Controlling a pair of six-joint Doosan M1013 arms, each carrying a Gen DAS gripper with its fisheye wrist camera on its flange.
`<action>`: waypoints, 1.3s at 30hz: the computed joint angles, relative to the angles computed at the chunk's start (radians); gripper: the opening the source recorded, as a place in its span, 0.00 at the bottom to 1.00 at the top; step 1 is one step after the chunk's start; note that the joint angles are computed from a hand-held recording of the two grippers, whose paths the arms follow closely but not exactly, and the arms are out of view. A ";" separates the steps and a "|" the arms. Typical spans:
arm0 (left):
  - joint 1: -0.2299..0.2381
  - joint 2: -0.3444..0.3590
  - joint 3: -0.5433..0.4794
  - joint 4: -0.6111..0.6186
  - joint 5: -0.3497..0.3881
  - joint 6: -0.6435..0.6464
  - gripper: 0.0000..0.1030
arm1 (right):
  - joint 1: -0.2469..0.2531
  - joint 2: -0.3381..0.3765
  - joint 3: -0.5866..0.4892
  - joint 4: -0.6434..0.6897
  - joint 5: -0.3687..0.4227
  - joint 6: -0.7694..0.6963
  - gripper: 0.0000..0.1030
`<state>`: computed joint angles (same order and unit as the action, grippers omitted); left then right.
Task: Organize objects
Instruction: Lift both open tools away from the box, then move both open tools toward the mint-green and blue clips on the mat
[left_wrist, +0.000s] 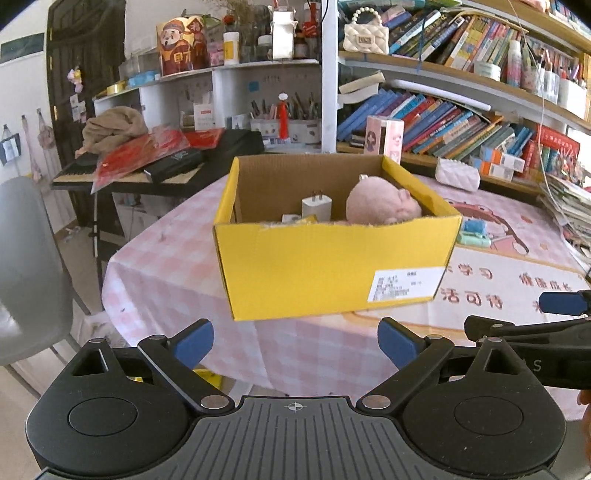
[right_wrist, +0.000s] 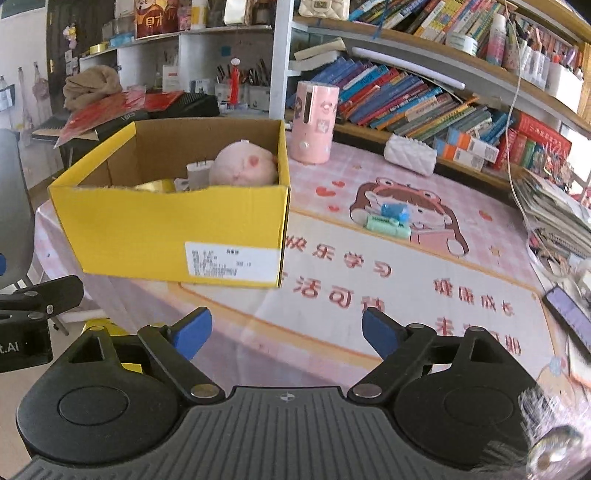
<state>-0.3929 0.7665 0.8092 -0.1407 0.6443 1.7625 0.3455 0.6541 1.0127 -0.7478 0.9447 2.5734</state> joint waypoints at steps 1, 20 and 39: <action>0.000 -0.003 0.005 -0.002 0.002 0.004 0.94 | 0.001 -0.002 0.005 0.001 0.000 0.005 0.86; -0.005 -0.023 0.045 -0.200 0.032 0.256 0.94 | 0.027 -0.061 0.109 -0.055 0.085 0.181 0.87; -0.049 0.046 -0.087 -0.266 0.095 0.325 0.95 | -0.016 -0.106 0.176 -0.110 0.108 0.279 0.87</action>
